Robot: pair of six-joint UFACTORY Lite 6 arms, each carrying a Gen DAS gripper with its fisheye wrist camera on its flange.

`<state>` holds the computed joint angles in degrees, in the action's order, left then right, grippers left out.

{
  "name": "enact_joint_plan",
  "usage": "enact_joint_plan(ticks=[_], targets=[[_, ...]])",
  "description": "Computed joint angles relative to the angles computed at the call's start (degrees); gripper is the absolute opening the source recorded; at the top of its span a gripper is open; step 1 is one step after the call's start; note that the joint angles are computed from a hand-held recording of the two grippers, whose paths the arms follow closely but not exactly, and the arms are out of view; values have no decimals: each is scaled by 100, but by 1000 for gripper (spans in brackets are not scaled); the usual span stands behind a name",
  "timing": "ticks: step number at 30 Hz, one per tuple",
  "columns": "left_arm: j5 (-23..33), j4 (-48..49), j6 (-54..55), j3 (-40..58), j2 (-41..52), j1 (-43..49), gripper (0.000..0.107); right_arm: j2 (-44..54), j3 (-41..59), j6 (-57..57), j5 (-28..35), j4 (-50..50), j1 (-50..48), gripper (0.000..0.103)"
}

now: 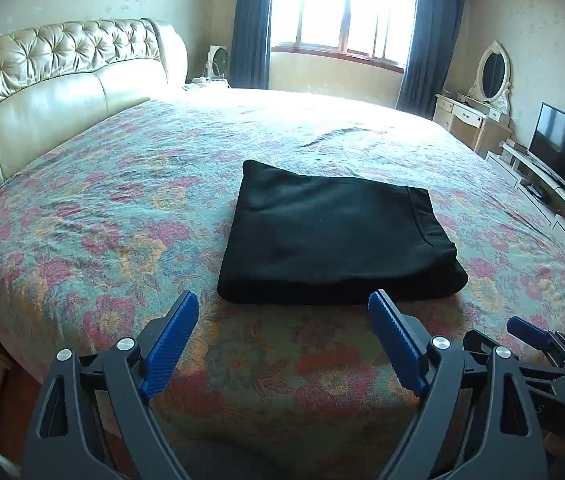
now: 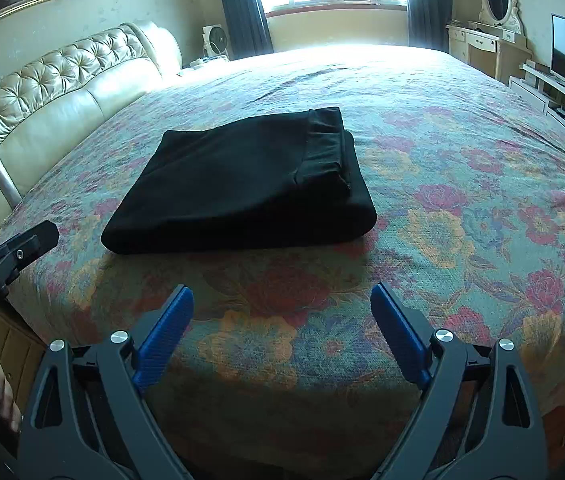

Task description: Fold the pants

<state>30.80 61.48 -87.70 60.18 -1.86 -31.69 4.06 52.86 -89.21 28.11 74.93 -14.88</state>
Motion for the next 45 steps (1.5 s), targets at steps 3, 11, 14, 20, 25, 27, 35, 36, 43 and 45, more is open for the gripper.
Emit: enact_joint_plan(ticks=[3,11,14,20,25,27,35,36,43,45], targets=[[-352,-273,244,-43,-41,117,86,8,1,9,38,-6,-22,90],[-62,-33,353,225,181,-192,86,81,21,16,98,-44,-60,90],[-150,101,307,169,117,-252,86,107,18,23,98,-51,-62,90],[-71,-34,350,230,221,-237,86,141,27,59,77,-100,-49,90],[56,-66,120,232,200,-165,86,156,45,70,67,-104,-44,90],[-59,-176,188,199,161,-74,86,154,38,40,64,-78,-39,90],[-402,-443,782,166,100,74,87,261,101,63,59,-133,-45,90],[-216,-345,632,160,114,3,87,285,110,84,53,-148,-43,90],[-43,-87,357,12,18,-81,92,406,141,124,33,-188,-27,90],[-45,-14,390,11,17,-104,92,397,150,102,37,-175,-38,90]])
